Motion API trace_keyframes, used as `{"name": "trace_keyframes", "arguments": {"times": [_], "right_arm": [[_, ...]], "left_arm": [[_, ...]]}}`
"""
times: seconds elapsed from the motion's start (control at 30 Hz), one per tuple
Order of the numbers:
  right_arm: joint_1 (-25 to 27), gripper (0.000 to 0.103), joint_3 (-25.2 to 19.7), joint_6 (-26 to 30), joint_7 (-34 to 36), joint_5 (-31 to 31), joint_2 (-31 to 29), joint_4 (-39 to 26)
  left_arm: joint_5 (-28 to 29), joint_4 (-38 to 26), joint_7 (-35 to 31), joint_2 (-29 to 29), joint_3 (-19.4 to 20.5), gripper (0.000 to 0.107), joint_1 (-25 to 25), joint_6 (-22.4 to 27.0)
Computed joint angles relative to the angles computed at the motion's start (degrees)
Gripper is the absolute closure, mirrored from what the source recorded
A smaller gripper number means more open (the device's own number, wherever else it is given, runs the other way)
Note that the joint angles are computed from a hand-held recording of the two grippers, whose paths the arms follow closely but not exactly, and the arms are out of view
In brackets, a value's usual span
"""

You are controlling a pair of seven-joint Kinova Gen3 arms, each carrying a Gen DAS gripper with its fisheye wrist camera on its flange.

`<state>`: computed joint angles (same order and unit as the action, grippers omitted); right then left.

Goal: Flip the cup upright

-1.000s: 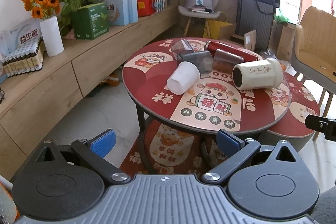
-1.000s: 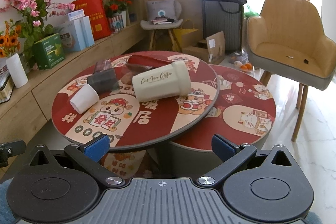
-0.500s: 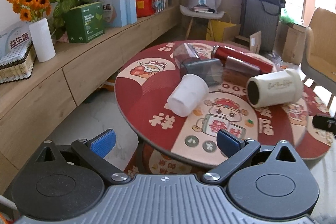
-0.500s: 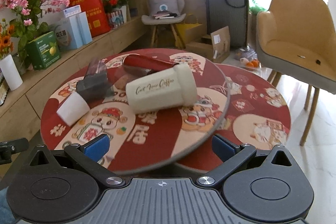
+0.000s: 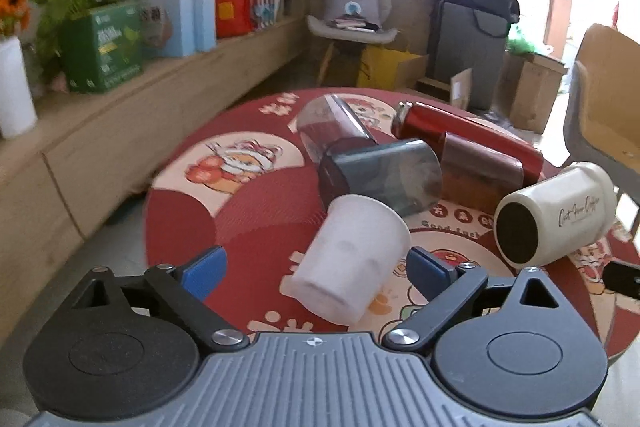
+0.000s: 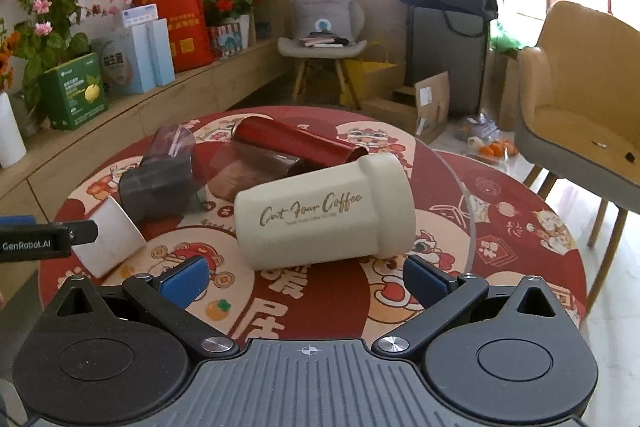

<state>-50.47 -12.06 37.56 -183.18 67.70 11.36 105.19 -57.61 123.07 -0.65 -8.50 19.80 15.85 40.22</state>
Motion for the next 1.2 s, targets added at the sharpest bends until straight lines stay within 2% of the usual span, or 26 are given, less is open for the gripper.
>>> {"name": "trace_keyframes", "arguments": {"times": [0.1, 0.17, 0.2, 0.27, 0.4, 0.5, 0.6, 0.73, 0.9, 1.0, 1.2], "right_arm": [[-0.28, 0.0, 0.71, -0.32, -4.04, 3.36, 0.8, 1.25], [-0.04, 0.0, 1.44, -1.49, -6.58, 4.49, 1.32, 1.93], [0.95, 0.0, 0.92, -2.18, -6.49, 3.92, 1.54, 1.87], [1.86, 0.0, 1.06, -3.81, -5.19, 2.12, 1.94, 1.58], [1.73, 0.0, 2.12, -5.91, -5.25, 3.13, 2.7, 1.52], [1.81, 0.0, 2.35, -7.14, -3.8, 2.76, 2.83, 1.56], [2.08, 0.0, 2.56, -7.88, -1.48, 0.92, 2.77, 1.35], [2.42, 0.0, 3.32, -9.23, -0.3, -1.05, 2.47, 1.38], [2.53, 0.0, 3.96, -9.35, 1.57, -2.86, 2.2, 1.38], [2.65, 0.0, 4.34, -9.15, 1.89, -3.72, 2.08, 1.53], [3.38, 0.0, 4.89, -9.31, 2.38, -5.2, 1.75, 1.86]], "left_arm": [[-0.71, 1.44, 0.48, 0.14, -1.76, 0.01, -1.25, -5.36], [-1.91, 1.73, -0.07, 0.97, -1.61, 0.01, -1.79, -6.79], [-2.66, 1.73, -0.13, 1.35, -1.34, 0.011, -1.78, -6.8], [-5.66, 2.31, 1.58, 1.82, -1.14, 0.018, -1.76, -7.61], [-5.68, 2.83, 2.13, 1.72, -2.55, 0.024, -1.98, -10.84], [-5.97, 2.43, 2.28, 2.74, -2.07, 0.025, -1.49, -9.08], [-4.44, 2.26, 1.17, 3.17, -3.2, 0.038, -1.05, -9.94], [-4.24, 1.34, 2.02, 3.51, -2.3, 0.05, 0.64, -7.2], [-3.83, 0.72, 2.52, 3.92, -1.4, 0.05, 3.17, -6.69], [-5.47, -0.33, 4.54, 5.5, -0.2, 0.05, 5.66, -3.55], [-3.2, -1.02, 3.77, 5.55, -0.78, 0.05, 9.17, -4.95]]}}
